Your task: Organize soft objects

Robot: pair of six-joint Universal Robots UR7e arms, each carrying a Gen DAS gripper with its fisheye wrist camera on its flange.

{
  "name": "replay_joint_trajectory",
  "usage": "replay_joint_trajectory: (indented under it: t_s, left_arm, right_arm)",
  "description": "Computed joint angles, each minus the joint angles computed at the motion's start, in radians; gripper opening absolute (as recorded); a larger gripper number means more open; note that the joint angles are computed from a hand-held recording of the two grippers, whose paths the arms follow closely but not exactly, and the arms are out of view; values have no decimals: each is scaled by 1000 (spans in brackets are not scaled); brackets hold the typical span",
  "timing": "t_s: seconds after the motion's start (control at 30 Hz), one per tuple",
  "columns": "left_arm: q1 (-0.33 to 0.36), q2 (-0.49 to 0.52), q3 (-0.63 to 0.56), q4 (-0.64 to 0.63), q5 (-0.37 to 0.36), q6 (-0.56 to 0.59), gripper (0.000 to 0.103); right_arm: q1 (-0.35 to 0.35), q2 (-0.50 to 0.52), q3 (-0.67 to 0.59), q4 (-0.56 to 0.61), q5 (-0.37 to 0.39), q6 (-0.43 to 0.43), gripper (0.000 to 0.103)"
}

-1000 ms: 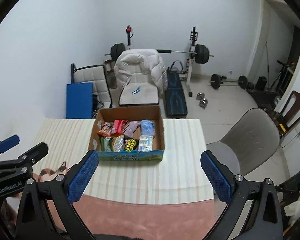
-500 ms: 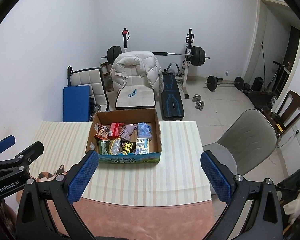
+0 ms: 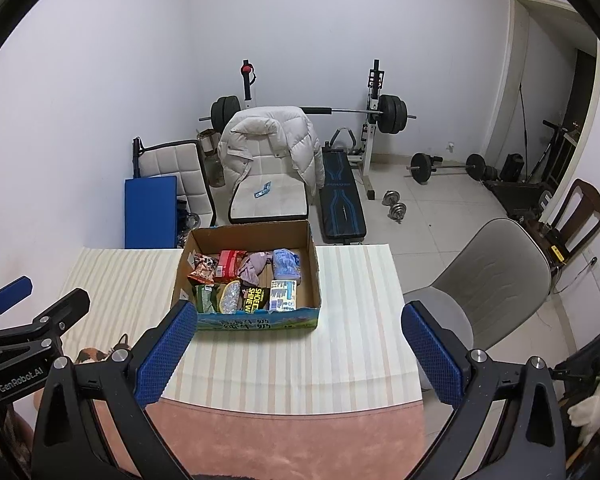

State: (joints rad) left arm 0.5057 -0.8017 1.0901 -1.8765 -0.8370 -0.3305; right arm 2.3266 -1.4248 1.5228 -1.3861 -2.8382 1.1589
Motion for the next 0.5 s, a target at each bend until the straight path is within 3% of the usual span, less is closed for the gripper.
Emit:
replay_joint_trajectory:
  t_s: [0.5]
  left_arm:
    - [-5,6,-15,0,6,-5,102]
  right_arm:
    - [2,13,-9,18,-13,15,103]
